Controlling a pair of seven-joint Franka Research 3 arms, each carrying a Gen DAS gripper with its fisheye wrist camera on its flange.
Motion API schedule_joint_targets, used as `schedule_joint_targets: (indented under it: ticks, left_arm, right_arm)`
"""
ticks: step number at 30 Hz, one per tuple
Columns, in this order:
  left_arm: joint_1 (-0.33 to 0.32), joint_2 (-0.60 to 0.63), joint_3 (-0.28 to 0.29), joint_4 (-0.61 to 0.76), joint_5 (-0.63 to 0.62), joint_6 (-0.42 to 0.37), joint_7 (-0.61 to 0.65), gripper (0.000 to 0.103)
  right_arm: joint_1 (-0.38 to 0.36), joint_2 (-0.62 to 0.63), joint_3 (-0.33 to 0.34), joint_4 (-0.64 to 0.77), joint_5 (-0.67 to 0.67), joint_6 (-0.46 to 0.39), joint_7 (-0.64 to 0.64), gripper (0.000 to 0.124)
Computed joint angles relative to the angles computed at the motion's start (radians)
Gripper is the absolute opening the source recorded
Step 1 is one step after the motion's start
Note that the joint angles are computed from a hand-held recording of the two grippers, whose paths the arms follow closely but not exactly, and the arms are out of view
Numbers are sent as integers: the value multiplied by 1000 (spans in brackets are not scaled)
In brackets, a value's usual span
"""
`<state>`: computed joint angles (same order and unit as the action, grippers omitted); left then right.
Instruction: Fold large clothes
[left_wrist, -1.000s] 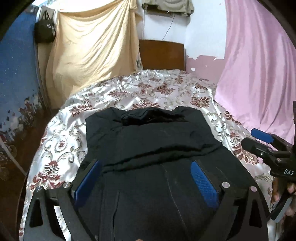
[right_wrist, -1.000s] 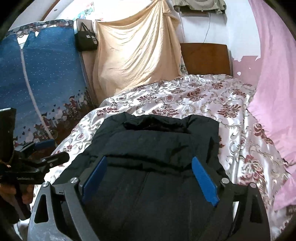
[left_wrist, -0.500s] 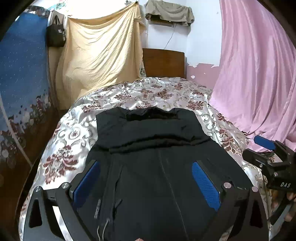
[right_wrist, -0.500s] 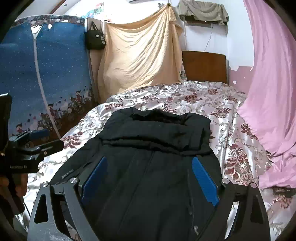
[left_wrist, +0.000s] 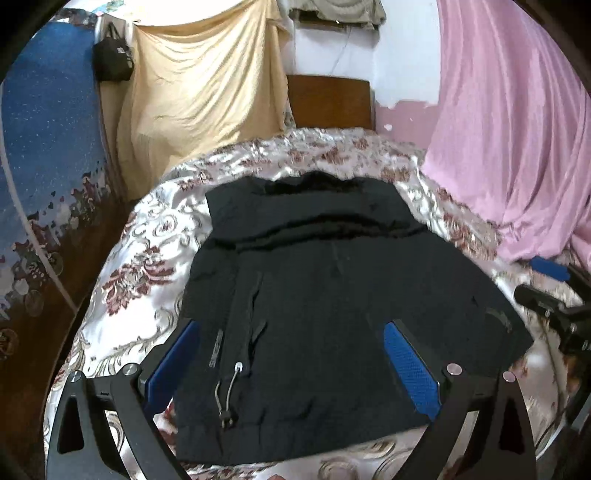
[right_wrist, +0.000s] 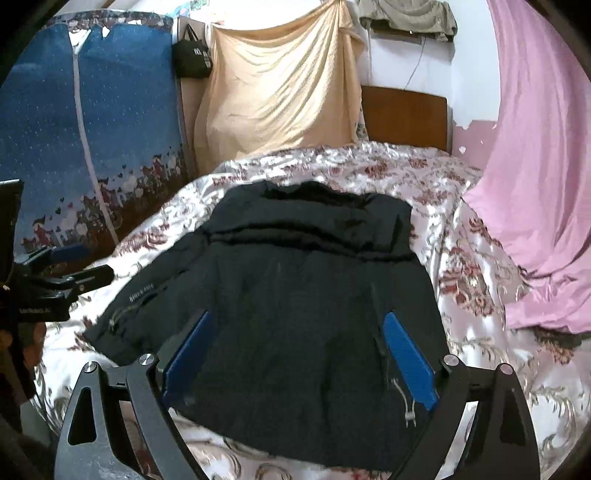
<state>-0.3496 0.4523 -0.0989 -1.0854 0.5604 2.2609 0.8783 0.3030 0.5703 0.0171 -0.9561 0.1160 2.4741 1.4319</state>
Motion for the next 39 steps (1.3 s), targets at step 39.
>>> schedule_joint_targets:
  ticks: [39]
  left_arm:
    - [71,-55,-48,-188,-128,-209,366,103]
  right_arm:
    - [-21,-46,-35,-136,-152,-357,-85,100]
